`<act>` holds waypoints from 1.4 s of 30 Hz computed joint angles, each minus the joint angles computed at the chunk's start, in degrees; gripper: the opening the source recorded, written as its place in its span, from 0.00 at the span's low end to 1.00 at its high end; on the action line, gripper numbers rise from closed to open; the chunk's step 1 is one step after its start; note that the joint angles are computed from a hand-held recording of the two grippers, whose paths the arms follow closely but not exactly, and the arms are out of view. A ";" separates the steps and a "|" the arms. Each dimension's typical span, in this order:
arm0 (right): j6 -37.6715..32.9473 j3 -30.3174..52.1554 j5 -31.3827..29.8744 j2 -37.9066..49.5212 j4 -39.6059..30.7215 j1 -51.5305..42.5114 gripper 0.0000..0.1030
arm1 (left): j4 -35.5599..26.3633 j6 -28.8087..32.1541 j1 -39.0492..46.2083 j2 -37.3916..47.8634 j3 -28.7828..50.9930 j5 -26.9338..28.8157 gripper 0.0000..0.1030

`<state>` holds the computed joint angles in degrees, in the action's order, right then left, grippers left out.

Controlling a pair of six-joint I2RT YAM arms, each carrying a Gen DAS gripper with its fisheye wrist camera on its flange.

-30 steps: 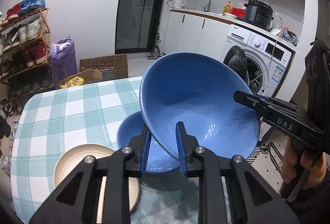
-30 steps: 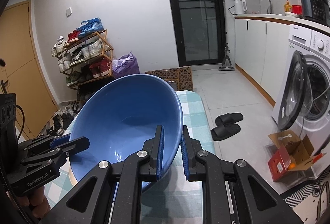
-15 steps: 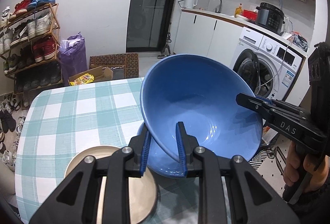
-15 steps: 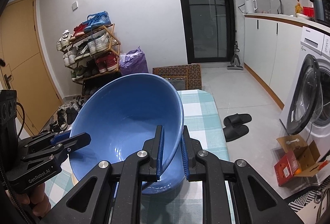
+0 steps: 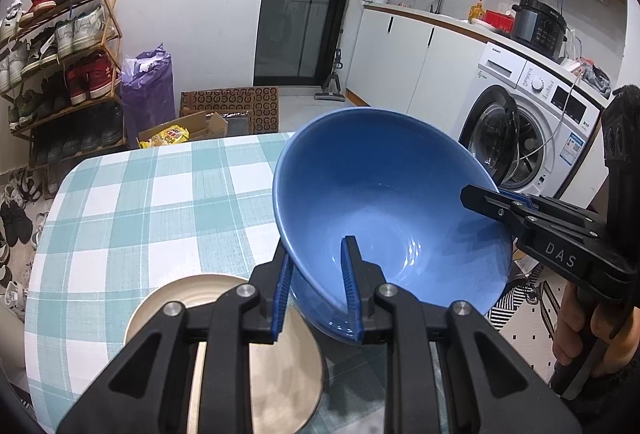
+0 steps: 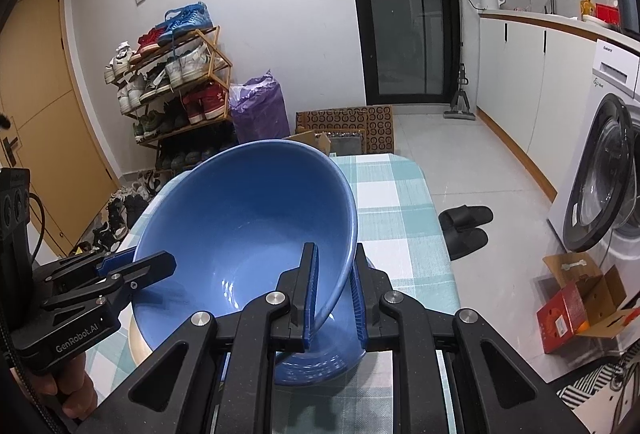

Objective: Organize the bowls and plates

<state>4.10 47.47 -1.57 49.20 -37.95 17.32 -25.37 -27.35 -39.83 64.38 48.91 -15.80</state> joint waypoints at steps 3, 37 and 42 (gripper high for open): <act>0.59 -0.77 1.14 2.14 1.56 0.98 0.16 | 0.62 0.19 0.66 1.28 -0.22 0.51 0.22; -0.13 -8.05 5.12 9.26 9.44 1.01 0.16 | 6.81 1.91 2.59 12.00 -2.10 2.78 0.22; 0.09 -8.59 6.87 9.65 9.96 2.18 0.16 | 7.06 2.17 2.22 12.94 -2.01 1.96 0.22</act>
